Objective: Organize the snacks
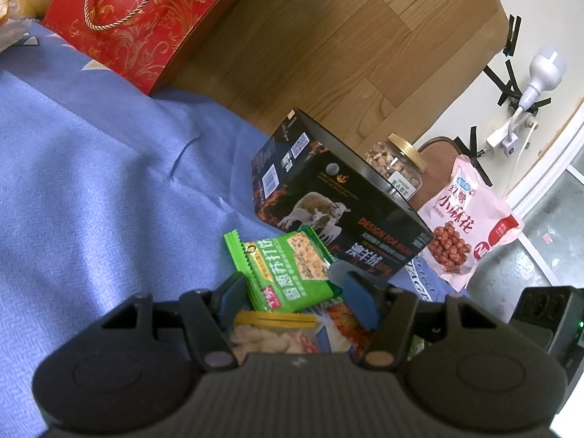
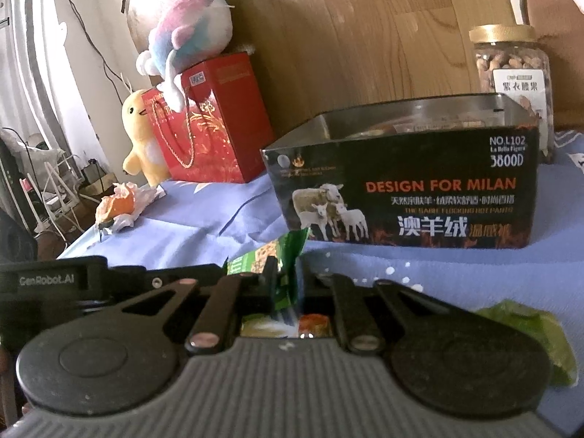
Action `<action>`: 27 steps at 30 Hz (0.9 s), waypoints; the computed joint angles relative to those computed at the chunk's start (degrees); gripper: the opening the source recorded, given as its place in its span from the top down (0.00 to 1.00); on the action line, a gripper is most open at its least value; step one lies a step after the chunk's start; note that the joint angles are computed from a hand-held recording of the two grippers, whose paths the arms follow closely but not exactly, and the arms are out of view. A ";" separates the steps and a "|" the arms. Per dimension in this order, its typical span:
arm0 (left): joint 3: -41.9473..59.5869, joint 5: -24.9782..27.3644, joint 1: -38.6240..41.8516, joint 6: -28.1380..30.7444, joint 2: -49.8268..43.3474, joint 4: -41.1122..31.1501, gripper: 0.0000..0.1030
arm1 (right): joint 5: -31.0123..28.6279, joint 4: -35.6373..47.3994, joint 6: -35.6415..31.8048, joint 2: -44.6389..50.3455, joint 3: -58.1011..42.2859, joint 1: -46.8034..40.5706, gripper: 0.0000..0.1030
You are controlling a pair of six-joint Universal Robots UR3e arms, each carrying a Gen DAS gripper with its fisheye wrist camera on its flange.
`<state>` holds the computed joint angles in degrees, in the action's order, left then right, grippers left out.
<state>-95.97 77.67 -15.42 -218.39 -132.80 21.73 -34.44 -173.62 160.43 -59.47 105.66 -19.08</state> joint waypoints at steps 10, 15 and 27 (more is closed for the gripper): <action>-0.95 1.09 0.11 -1.11 0.28 1.24 0.41 | -0.70 -2.40 3.40 0.44 0.04 -0.28 0.90; -1.50 1.09 0.45 -1.98 0.38 1.69 0.41 | -0.03 -3.65 5.41 1.02 0.02 -0.89 0.90; -0.92 -0.12 0.56 -0.93 0.59 0.07 0.41 | -2.58 -9.41 8.27 0.11 2.30 -1.28 0.91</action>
